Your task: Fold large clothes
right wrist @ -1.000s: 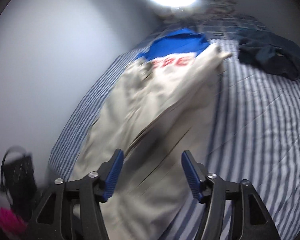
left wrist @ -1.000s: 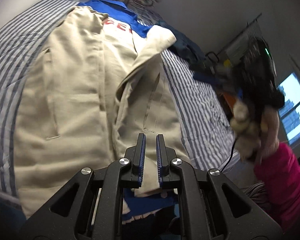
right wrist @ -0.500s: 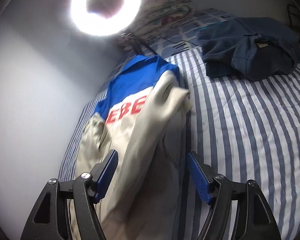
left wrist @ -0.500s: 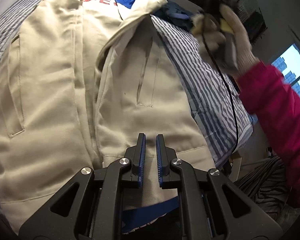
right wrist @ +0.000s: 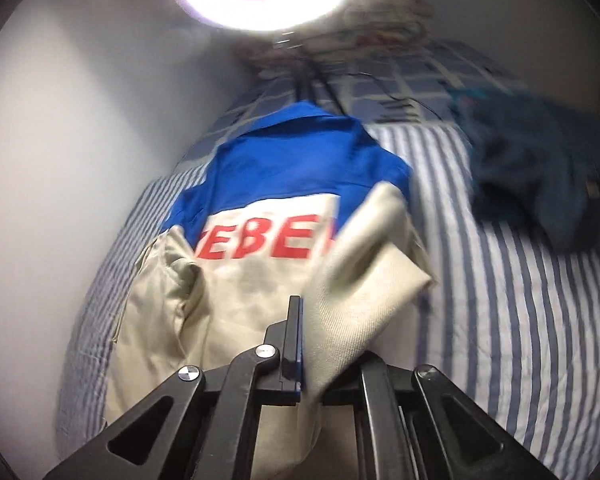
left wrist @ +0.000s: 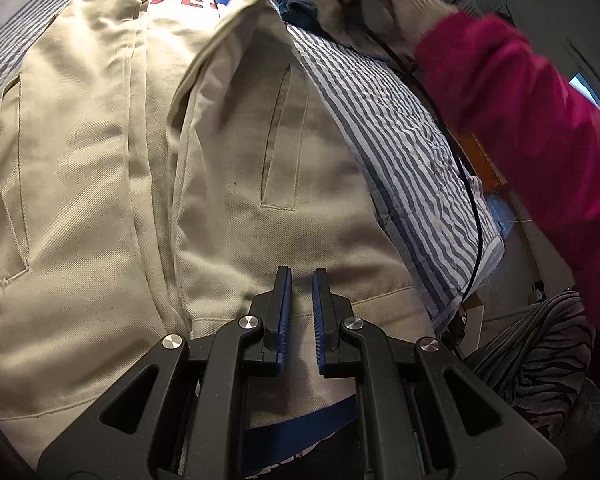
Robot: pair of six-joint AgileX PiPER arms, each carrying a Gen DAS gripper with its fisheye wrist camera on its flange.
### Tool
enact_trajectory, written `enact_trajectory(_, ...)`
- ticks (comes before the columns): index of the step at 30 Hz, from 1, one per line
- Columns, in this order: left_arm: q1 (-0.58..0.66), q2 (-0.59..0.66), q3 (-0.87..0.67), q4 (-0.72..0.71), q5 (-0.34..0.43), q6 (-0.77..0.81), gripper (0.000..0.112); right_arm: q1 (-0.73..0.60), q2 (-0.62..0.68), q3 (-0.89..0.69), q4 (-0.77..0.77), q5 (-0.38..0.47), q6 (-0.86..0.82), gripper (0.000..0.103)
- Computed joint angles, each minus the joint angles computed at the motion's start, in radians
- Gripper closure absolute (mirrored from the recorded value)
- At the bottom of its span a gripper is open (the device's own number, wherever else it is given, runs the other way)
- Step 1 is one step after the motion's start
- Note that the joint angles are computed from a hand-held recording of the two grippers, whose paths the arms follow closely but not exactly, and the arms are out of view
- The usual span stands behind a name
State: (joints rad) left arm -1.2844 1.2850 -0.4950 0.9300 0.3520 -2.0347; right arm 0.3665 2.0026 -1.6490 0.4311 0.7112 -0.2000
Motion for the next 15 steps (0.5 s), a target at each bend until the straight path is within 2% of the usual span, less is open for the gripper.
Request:
enact_trajectory(4,0.000,0.005,0.000,0.002,-0.003,-0.002,0.105,0.115,0.133,-0.221,-0.173,0.089,0.111,0.101)
enact_trajectory(6,0.008,0.013,-0.004,-0.002,-0.015,0.007,0.105,0.158,0.208,-0.317,-0.213,0.123,0.126,0.102)
enact_trajectory(8,0.017,0.023,-0.008,0.004,-0.025,0.008,0.105,0.188,0.327,-0.466,-0.215,0.208,0.128,0.099)
enact_trajectory(9,0.020,0.026,-0.010,0.000,-0.025,0.019,0.105,0.191,0.395,-0.564,-0.190,0.277,0.127,0.089)
enact_trajectory(10,0.020,0.030,-0.013,0.000,-0.023,0.025,0.105,0.195,0.455,-0.654,-0.183,0.338,0.143,0.071)
enact_trajectory(11,0.019,0.033,-0.015,0.003,-0.020,0.024,0.105,0.203,0.487,-0.703,-0.191,0.365,0.166,0.069)
enact_trajectory(13,0.014,0.037,-0.016,0.018,-0.017,0.010,0.105,0.200,0.464,-0.682,-0.172,0.357,0.141,0.069)
enact_trajectory(15,0.007,0.037,-0.014,0.031,-0.016,-0.009,0.105,0.159,0.379,-0.555,-0.052,0.291,0.046,0.068)
